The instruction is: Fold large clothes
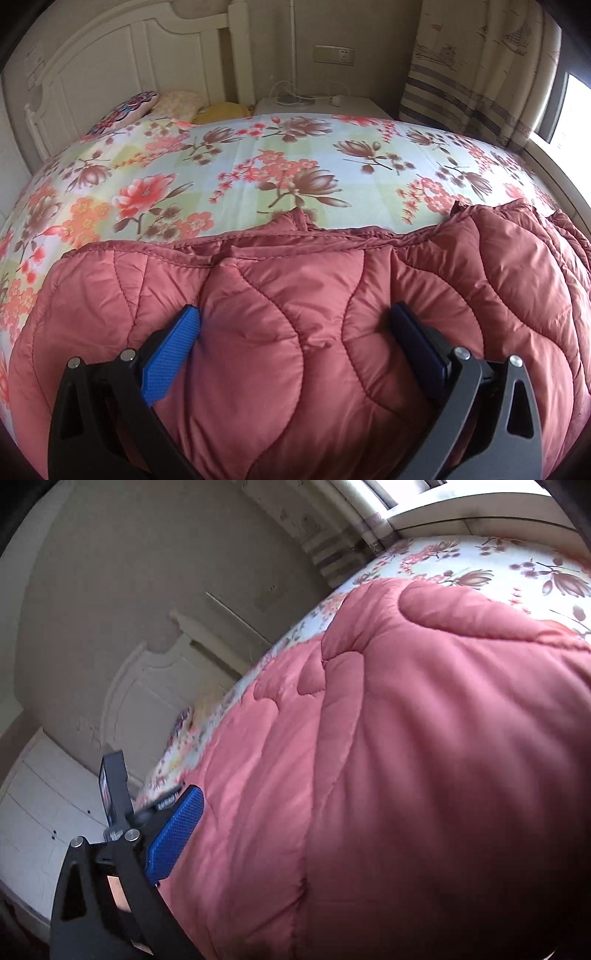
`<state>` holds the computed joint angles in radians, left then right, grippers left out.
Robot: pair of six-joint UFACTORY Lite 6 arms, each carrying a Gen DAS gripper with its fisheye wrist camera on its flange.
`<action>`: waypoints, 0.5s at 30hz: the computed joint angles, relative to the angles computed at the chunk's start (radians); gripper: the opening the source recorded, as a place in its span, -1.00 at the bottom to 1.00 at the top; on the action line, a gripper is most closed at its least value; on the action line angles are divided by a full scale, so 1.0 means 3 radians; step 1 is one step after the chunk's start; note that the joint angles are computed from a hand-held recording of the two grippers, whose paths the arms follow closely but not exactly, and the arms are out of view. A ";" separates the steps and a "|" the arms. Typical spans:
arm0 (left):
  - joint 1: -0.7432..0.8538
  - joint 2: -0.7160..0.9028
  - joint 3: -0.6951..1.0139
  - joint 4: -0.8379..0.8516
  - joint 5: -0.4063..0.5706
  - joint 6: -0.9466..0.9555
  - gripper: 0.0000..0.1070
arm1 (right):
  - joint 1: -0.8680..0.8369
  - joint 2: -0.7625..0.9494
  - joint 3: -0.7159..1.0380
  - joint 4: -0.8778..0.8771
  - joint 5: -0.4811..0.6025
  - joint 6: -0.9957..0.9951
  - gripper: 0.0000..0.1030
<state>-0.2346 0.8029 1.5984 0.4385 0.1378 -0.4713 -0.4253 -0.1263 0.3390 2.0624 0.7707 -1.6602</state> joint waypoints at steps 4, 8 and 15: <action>0.0009 -0.0141 -0.0171 0.0338 -0.0100 -0.0396 0.89 | -0.0691 0.0228 0.0018 -0.0451 0.0827 -0.0122 -0.32; -0.0246 -0.0415 -0.0287 0.1621 0.0067 -0.1597 0.89 | -0.1382 -0.0206 -0.0245 -0.1092 0.1200 -0.0228 -0.34; -0.0959 0.0302 0.0915 0.1478 0.1257 -0.1186 0.89 | -0.2369 -0.0599 -0.0310 -0.1785 0.1678 -0.0296 -0.33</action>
